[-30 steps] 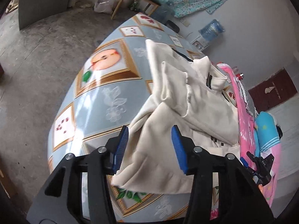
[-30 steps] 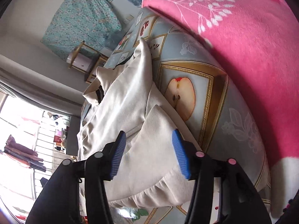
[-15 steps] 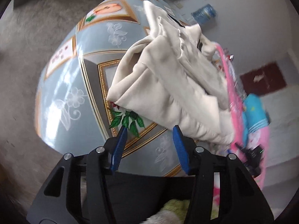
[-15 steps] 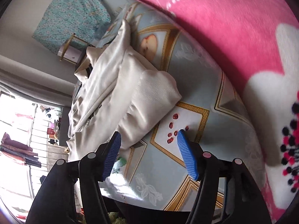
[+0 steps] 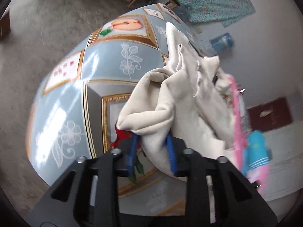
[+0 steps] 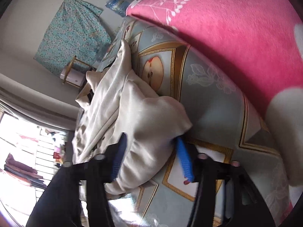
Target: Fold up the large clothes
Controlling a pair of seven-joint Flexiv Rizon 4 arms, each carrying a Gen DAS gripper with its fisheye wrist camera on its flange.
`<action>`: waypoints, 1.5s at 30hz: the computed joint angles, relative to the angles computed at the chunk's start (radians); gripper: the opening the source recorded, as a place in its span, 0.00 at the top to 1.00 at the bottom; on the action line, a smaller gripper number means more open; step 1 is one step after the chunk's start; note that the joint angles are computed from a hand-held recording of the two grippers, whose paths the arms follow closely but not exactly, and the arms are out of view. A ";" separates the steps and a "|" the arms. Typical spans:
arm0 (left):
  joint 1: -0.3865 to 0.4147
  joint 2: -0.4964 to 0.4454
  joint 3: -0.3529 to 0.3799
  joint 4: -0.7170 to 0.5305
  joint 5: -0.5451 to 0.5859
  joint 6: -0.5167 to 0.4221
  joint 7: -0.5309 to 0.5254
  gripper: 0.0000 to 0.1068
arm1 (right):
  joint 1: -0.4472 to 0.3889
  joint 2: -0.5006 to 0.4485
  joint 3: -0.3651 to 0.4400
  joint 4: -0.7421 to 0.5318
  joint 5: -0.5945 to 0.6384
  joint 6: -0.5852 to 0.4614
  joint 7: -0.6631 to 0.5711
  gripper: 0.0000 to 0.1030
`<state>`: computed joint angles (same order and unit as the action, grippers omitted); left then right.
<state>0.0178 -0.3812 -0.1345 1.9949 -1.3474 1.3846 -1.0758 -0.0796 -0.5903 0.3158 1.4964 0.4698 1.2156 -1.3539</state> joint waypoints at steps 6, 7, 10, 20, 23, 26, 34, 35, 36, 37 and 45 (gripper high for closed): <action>-0.197 0.028 0.269 0.004 0.643 0.144 -0.280 0.96 | 0.063 0.097 -0.061 0.110 -0.104 0.147 0.026 0.93; -0.206 0.049 0.278 0.014 0.679 0.165 -0.285 0.96 | 0.058 0.109 -0.053 0.122 -0.108 0.161 0.026 0.94; -0.180 0.114 0.241 0.045 0.726 0.199 -0.272 0.96 | 0.031 0.152 -0.024 0.162 -0.105 0.188 0.019 0.95; 0.006 0.210 0.080 0.171 0.505 -0.028 -0.155 0.89 | -0.038 0.172 -0.002 0.163 -0.004 -0.030 -0.073 0.94; 0.028 0.178 0.092 0.182 0.489 -0.108 -0.192 0.79 | -0.043 0.129 -0.043 0.118 0.010 -0.168 -0.037 0.82; 0.010 0.196 0.122 0.213 0.558 -0.061 -0.239 0.61 | -0.042 0.172 -0.070 0.133 0.034 -0.165 -0.071 0.72; 0.001 0.224 0.200 0.175 0.973 0.022 -0.419 0.57 | 0.061 0.249 -0.124 0.187 -0.233 -0.053 -0.041 0.54; 0.016 0.220 0.164 0.169 0.937 0.032 -0.372 0.57 | 0.063 0.234 -0.092 0.152 -0.214 -0.096 -0.089 0.53; 0.034 0.214 0.114 0.166 0.871 0.041 -0.300 0.57 | 0.065 0.211 -0.054 0.109 -0.189 -0.160 -0.157 0.52; 0.041 0.203 0.083 0.153 0.829 0.038 -0.251 0.57 | 0.079 0.192 -0.034 0.077 -0.176 -0.210 -0.207 0.52; -0.101 0.023 0.233 -0.117 1.221 -0.175 -0.463 0.58 | 0.316 0.077 -0.067 -0.008 -0.333 -0.351 -0.357 0.52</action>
<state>-0.0837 -0.3581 0.0982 1.8775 -0.1263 1.2098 -1.5392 0.2362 -0.5135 0.2487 1.4886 0.1372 0.8649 -1.7111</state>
